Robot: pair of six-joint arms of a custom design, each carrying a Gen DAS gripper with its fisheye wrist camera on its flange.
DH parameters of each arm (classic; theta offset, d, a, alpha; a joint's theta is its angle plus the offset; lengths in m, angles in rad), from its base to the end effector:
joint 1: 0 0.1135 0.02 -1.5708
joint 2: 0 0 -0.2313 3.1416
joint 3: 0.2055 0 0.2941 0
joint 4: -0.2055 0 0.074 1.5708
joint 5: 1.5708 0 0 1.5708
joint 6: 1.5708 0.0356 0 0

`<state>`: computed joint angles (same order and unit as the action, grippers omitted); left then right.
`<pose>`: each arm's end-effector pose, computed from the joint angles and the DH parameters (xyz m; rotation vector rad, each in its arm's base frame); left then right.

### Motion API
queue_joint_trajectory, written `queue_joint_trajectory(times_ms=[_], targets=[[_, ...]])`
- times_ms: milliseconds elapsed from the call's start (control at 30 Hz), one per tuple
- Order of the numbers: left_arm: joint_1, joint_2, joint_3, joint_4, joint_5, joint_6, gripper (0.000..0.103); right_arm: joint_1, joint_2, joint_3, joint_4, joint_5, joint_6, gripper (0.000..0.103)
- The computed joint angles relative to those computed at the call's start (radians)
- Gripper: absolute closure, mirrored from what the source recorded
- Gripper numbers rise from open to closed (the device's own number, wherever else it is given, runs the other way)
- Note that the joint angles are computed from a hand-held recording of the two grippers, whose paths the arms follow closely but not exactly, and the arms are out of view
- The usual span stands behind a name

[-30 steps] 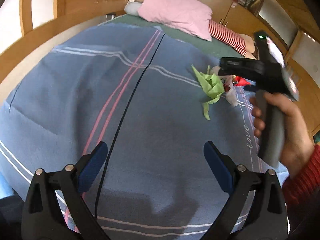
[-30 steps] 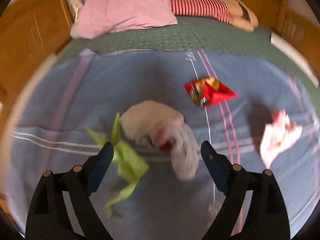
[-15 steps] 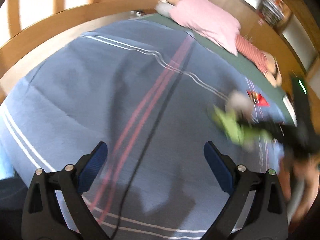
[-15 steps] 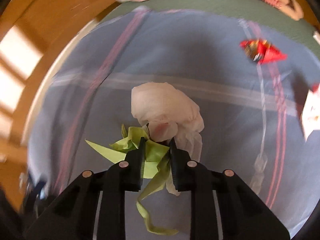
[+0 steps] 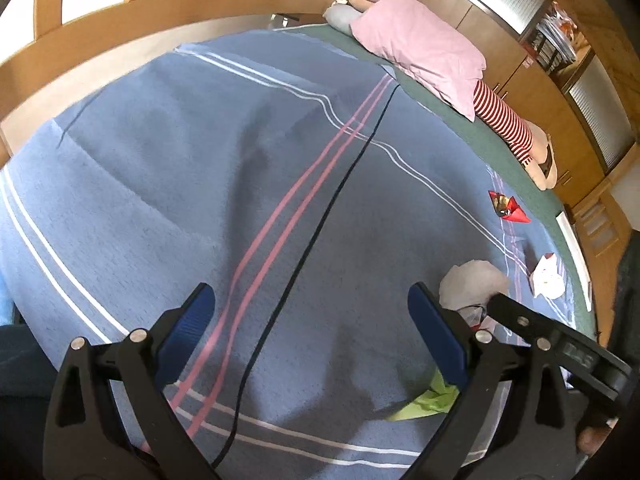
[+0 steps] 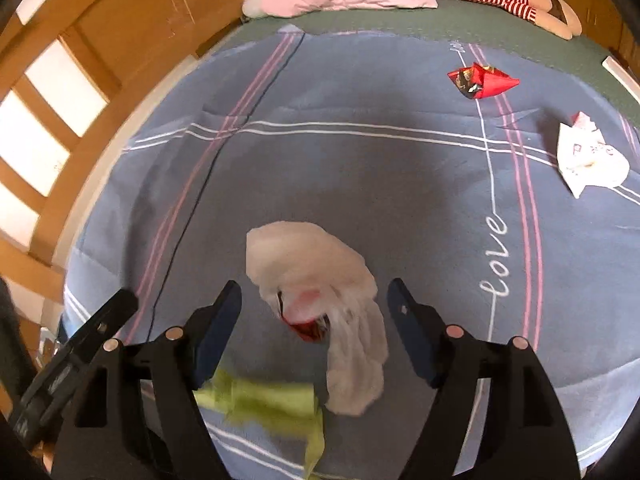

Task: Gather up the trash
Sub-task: 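Lift the white plastic bag with the right gripper while the left grasps the green cloth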

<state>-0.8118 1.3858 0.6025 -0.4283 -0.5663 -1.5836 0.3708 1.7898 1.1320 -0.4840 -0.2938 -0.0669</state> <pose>0.1931 -0.1758 0.0828 -1.0569 2.2528 -0.1566 0.3502 0.1472 0.1125 -0.6765 2.6377 0.4878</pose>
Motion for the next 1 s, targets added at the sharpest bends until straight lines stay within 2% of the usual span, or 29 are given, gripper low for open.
queue_joint_trajectory(times_ms=[67, 100, 167, 200, 267, 367, 400, 533, 600, 667, 700, 800, 867, 900, 1000], targets=[[0.002, -0.026, -0.028, 0.016, 0.006, -0.025, 0.006, 0.028, 0.062, 0.047, -0.008, 0.016, -0.007, 0.033], [0.004, -0.038, -0.042, 0.027, 0.008, -0.036, 0.006, 0.036, 0.08, 0.053, -0.001, 0.026, -0.009, 0.054], [-0.001, -0.066, -0.07, 0.055, 0.01, -0.045, 0.006, 0.036, 0.108, 0.068, 0.007, 0.045, -0.013, 0.074], [-0.008, -0.072, -0.076, 0.063, 0.007, -0.045, 0.006, 0.019, 0.097, 0.053, 0.026, 0.028, -0.002, 0.08], [-0.015, -0.081, -0.087, 0.103, 0.012, -0.011, 0.006, -0.015, 0.062, 0.018, 0.057, 0.015, 0.034, 0.081], [-0.023, -0.048, -0.077, 0.234, 0.058, 0.139, 0.005, -0.095, -0.043, -0.059, 0.08, -0.01, 0.055, 0.081], [-0.031, -0.022, -0.053, 0.243, 0.062, 0.178, 0.005, -0.134, -0.084, -0.084, 0.074, -0.035, 0.051, 0.081], [-0.096, 0.123, 0.112, 0.234, 0.001, 0.41, 0.004, -0.253, -0.22, -0.169, 0.021, -0.1, 0.0, 0.081], [-0.121, 0.188, 0.181, 0.247, 0.0, 0.523, 0.003, -0.31, -0.29, -0.222, -0.01, -0.129, -0.034, 0.081], [-0.132, 0.266, 0.257, 0.237, 0.034, 0.621, 0.003, -0.356, -0.324, -0.255, -0.044, -0.16, -0.061, 0.081], [-0.127, 0.32, 0.312, 0.199, 0.063, 0.658, 0.003, -0.378, -0.338, -0.267, -0.065, -0.171, -0.074, 0.081], [-0.096, 0.448, 0.428, 0.091, 0.152, 0.677, 0.004, -0.421, -0.379, -0.316, -0.096, -0.181, -0.096, 0.081], [-0.065, 0.477, 0.435, 0.087, 0.23, 0.661, 0.013, -0.427, -0.397, -0.34, -0.097, -0.178, -0.096, 0.081], [-0.048, 0.467, 0.408, 0.127, 0.278, 0.656, 0.018, -0.428, -0.41, -0.353, -0.095, -0.177, -0.096, 0.081], [-0.044, 0.418, 0.349, 0.194, 0.285, 0.646, 0.041, -0.417, -0.45, -0.387, -0.085, -0.172, -0.092, 0.081]])
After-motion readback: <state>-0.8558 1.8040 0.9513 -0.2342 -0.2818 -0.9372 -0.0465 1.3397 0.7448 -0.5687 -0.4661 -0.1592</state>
